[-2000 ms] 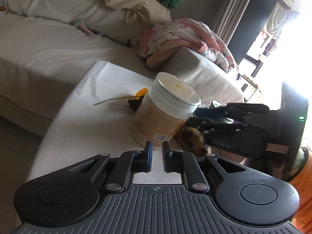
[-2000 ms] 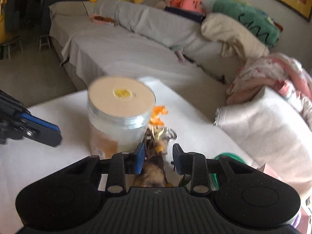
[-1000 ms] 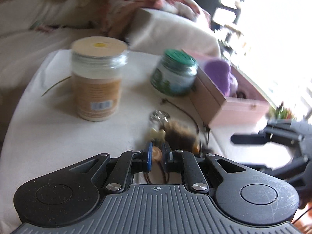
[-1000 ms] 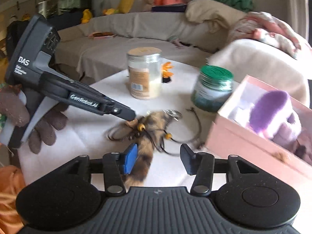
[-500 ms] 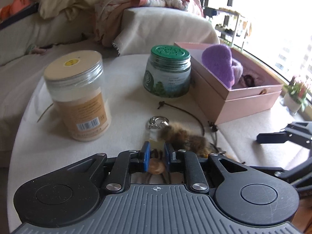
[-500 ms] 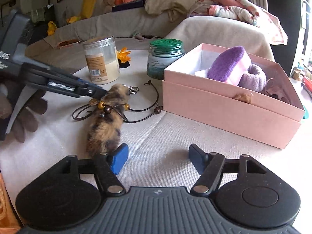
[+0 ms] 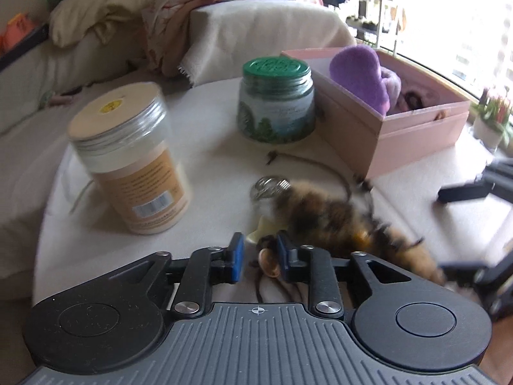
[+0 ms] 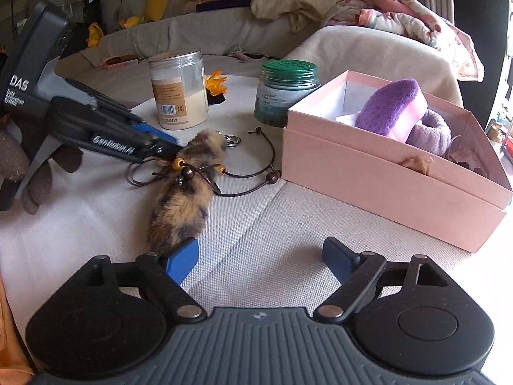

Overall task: Organize soft objects
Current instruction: 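Grasp the yellow star keychain beside the fur with the left tool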

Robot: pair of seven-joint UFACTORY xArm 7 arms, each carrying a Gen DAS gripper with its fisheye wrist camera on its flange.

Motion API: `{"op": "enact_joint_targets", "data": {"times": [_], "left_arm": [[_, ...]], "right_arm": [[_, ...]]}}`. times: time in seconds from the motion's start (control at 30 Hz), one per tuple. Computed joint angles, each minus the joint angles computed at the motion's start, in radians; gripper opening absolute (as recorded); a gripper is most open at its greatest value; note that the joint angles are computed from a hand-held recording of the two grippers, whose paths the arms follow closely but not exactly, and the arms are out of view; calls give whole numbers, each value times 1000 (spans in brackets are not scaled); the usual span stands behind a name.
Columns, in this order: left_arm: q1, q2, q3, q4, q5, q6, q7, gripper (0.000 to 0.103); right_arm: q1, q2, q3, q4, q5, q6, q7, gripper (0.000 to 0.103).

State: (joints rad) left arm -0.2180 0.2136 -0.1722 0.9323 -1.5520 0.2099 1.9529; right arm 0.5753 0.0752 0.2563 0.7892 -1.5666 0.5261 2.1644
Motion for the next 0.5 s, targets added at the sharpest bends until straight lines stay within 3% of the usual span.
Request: {"op": "enact_joint_targets", "data": {"times": [0.13, 0.23, 0.37, 0.5], "left_arm": [[20, -15, 18, -18, 20, 9, -50, 30], [42, -23, 26, -33, 125, 75, -160, 30], [52, -33, 8, -45, 128, 100, -127, 46], [51, -20, 1, -31, 73, 104, -101, 47]], "right_arm": [[0, 4, -2, 3, 5, 1, -10, 86], [-1, 6, -3, 5, 4, -2, -12, 87], [-1, 8, -4, 7, 4, -3, -15, 88], [-1, 8, -4, 7, 4, -3, -15, 88]]}}
